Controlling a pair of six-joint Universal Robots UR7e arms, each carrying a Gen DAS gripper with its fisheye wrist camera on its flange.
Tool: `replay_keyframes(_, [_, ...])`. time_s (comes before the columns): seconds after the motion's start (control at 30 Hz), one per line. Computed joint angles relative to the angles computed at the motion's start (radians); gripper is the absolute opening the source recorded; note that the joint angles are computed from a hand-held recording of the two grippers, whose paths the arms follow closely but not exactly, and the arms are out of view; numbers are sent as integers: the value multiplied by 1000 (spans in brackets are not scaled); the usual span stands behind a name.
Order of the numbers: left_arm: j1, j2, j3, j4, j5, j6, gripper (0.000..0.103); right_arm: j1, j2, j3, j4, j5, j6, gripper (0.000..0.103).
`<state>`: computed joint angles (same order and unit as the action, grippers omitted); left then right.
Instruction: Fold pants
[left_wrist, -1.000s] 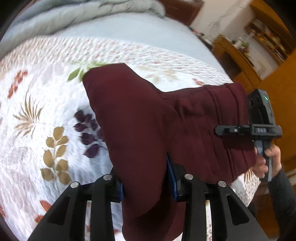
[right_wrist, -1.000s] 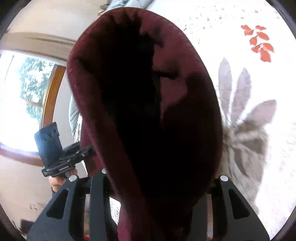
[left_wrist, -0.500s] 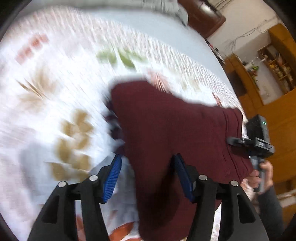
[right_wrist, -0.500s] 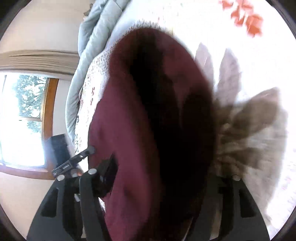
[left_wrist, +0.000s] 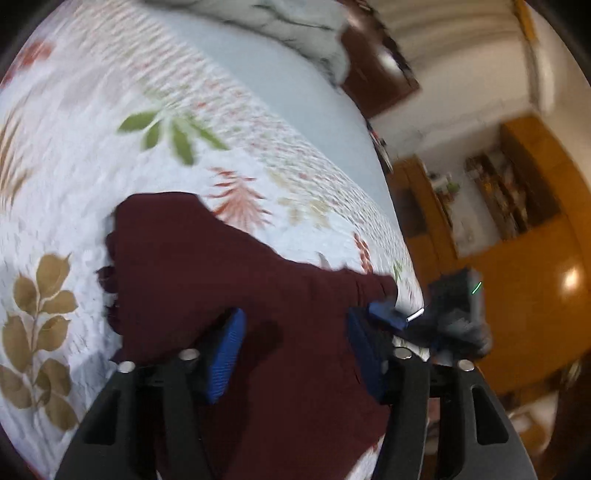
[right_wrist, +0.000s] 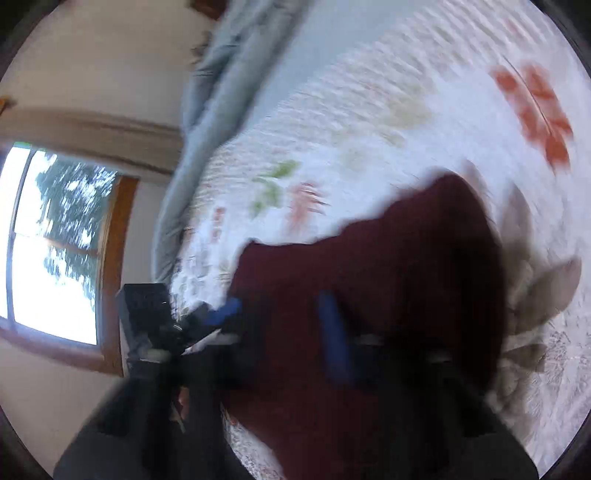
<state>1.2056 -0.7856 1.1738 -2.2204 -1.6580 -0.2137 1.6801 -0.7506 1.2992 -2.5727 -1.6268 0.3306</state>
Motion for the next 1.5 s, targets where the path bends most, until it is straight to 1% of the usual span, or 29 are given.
replay_keyframes(0.03, [21,4,4,-21,-33,-38,38,-25,-2,33,-46,59,22,0])
replay_keyframes(0.1, [49,14,1,-31,-64,-79,14,-71,3,68,-119,173,54,0])
replay_keyframes(0.17, [68,11,16,-43,-79,-114,2,-74,-2,88,-141,198,39,0])
replay_keyframes(0.23, [81,0,32,-64,-112,-151,2,-67,-9,78,-119,193,38,0])
replay_keyframes(0.27, [77,-11,44,-78,-105,-153,8,-60,-15,81,-118,179,42,0])
replay_keyframes(0.3, [68,-28,62,-93,-99,-140,31,-46,-29,91,-118,156,36,0])
replay_keyframes(0.33, [56,-55,94,-117,-103,-119,43,-37,-50,105,-114,143,27,7])
replay_keyframes(0.37, [49,-71,118,-139,-109,-97,52,-33,-76,124,-105,139,1,9])
replay_keyframes(0.4, [39,-101,154,-161,-120,-70,56,-17,-97,153,-119,166,-29,9])
replay_keyframes(0.5, [19,-185,293,-222,-137,-29,62,12,-116,194,-120,184,-74,13])
replay_keyframes(0.53, [22,-192,312,-217,-138,-32,62,12,-125,220,-113,177,-78,10])
replay_keyframes(0.57, [24,-191,330,-222,-128,-37,62,12,-125,231,-107,141,-67,0])
replay_keyframes(0.6, [30,-189,353,-246,-114,-46,59,-4,-129,256,-110,122,-48,0])
replay_keyframes(0.7, [42,-183,356,-272,-132,-85,52,-61,-148,341,-236,218,24,0])
replay_keyframes(0.77, [27,-197,356,-271,-108,-106,53,-47,-165,355,-259,184,33,0])
replay_keyframes(0.8, [16,-208,358,-266,-86,-103,58,-39,-183,374,-274,177,44,4])
replay_keyframes(0.83, [2,-231,371,-265,-64,-93,60,-28,-204,398,-300,162,56,18])
replay_keyframes(0.87, [-11,-265,395,-267,-52,-73,63,-10,-232,432,-335,135,69,35])
replay_keyframes(0.9, [-26,-296,419,-269,-38,-58,69,6,-256,463,-366,117,74,43])
replay_keyframes(0.93, [-51,-344,458,-269,-4,-44,74,33,-288,509,-411,91,78,57])
replay_keyframes(0.97, [-75,-389,497,-272,37,-41,84,60,-315,548,-438,50,90,68])
replay_keyframes(1.03, [-118,-476,572,-256,112,-53,88,109,-354,628,-517,-17,121,79])
replay_keyframes(1.1, [-162,-552,632,-222,178,-85,92,151,-390,718,-592,-82,166,83])
replay_keyframes(1.17, [-238,-648,713,-184,294,-132,92,224,-416,779,-605,-183,219,85])
replay_keyframes(1.23, [-342,-746,787,-129,435,-149,93,312,-430,808,-573,-310,251,91])
replay_keyframes(1.27, [-417,-793,823,-84,539,-160,94,355,-442,827,-559,-368,259,93])
replay_keyframes(1.37, [-598,-882,888,84,776,-203,94,518,-452,836,-459,-612,301,98])
replay_keyframes(1.43, [-706,-935,924,206,893,-289,94,599,-442,817,-346,-750,369,98])
replay_keyframes(1.5, [-789,-982,944,288,919,-401,94,647,-408,775,-234,-852,438,99])
